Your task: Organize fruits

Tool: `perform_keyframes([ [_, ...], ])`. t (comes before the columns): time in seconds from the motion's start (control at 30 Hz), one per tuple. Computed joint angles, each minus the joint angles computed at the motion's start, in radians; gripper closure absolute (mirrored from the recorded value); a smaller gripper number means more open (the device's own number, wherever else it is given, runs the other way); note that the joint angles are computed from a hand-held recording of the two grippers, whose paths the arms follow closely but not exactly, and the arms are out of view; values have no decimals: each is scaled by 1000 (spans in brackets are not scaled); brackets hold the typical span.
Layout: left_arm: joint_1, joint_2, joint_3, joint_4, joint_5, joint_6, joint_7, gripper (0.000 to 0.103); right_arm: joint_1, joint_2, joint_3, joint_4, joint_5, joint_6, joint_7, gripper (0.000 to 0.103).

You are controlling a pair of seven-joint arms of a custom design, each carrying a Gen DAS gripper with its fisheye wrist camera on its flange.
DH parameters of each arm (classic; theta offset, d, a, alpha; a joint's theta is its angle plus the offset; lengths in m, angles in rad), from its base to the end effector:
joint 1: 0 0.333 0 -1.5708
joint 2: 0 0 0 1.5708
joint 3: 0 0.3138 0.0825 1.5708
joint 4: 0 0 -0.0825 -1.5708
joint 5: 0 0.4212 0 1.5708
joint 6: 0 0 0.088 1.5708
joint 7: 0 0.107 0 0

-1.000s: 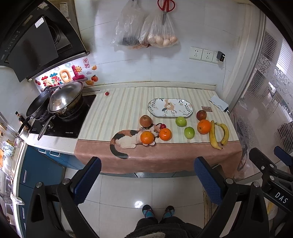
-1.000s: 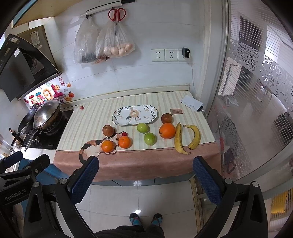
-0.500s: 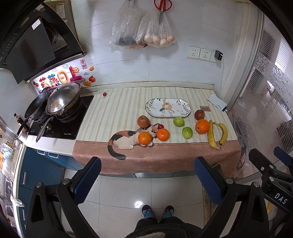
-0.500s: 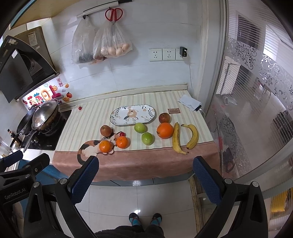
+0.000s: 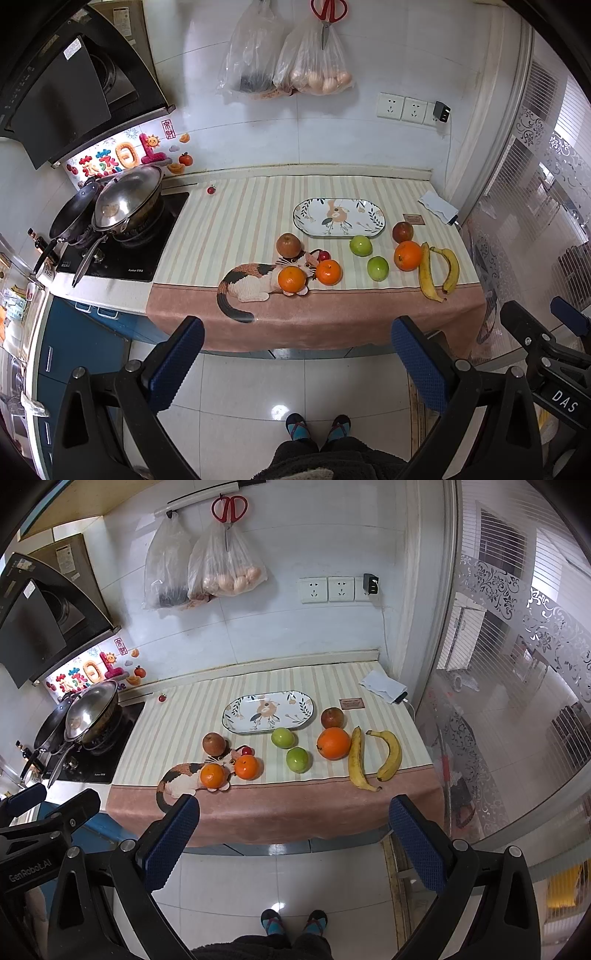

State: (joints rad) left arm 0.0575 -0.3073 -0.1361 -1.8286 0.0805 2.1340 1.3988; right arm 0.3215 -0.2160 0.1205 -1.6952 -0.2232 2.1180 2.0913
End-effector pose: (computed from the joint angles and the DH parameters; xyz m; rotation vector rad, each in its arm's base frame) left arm 0.5326 -0.0511 0.7219 -1.9112 1.7905 -0.5507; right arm 0.5068 0.2387 0.7448 -1.7879 1.8227 -0.5649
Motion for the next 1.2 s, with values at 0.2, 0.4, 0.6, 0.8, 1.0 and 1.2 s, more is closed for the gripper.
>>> perform_keyframes([
  [0.2,-1,-1,1,0,0,-2,1,0,0,2,0,3,1,-2,1,0],
  [0.4,-1,0,0,0,1,1,-1,0,1,8,2,9,-3,-3,7,0],
  [0.6,-2,8,1,11,1,-4,0,0,2,10,1,13,0,-3,5,0],
  [0.8,-4,26,0,34,8,-7,-1,0,4,26,3,32,0,-7,9,0],
  [1.0,-4,41,6,53,7,-7,4,0,6,29,3,36,-3,-8,12,0],
  [1.2,-3,30,14,41,-4,2,14,0,8,36,6,44,-8,-9,18,0],
])
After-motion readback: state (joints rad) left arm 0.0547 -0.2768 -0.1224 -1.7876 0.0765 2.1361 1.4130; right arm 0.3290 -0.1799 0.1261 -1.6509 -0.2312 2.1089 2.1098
